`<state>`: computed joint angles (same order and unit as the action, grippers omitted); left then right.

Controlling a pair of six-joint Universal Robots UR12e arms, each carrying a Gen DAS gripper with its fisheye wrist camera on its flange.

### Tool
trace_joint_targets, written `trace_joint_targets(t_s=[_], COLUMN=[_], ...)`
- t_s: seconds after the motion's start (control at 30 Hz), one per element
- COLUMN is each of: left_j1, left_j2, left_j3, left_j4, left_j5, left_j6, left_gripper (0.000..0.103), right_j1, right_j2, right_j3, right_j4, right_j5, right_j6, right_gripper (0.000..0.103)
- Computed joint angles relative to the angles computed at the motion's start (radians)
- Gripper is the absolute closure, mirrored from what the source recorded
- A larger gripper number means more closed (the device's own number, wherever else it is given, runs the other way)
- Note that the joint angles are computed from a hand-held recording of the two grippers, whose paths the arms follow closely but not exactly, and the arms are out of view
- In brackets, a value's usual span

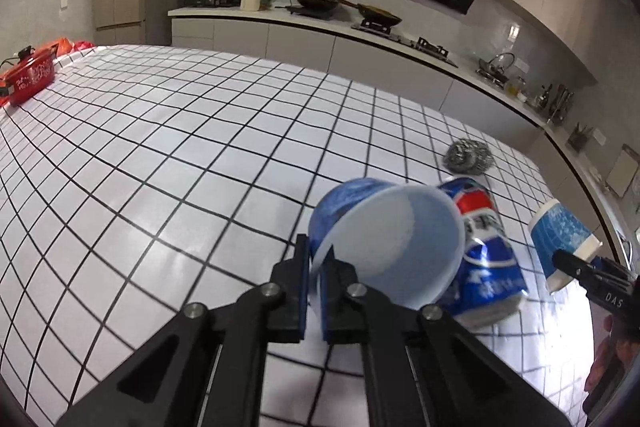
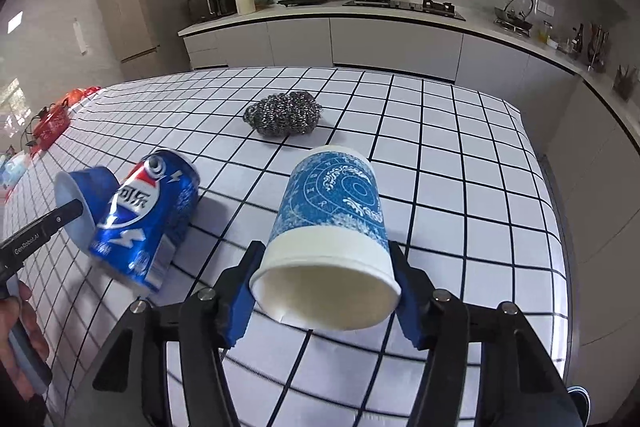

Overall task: Collect trash
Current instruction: 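Grasp the blue cup with the left tool while the right tool grasps the blue-white paper cup, then carry the blue cup and paper cup over the black bin with both tools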

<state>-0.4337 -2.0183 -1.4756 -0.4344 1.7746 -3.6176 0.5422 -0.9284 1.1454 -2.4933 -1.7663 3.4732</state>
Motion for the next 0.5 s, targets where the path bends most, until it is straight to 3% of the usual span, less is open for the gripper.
trace_joint_targets(t_s=[0.5], left_j1=[-0.032], left_j2=[0.045], left_j3=[-0.06], left_j4=[0.091], left_j5=[0.015], left_j6=[-0.01], left_gripper=[0.099], right_j1=[0.009], right_j2=[-0.096], right_j3=[0.132], right_j4=[-0.092], right_j5=[0.003], right_j6=[-0.027], right_gripper=[0.042])
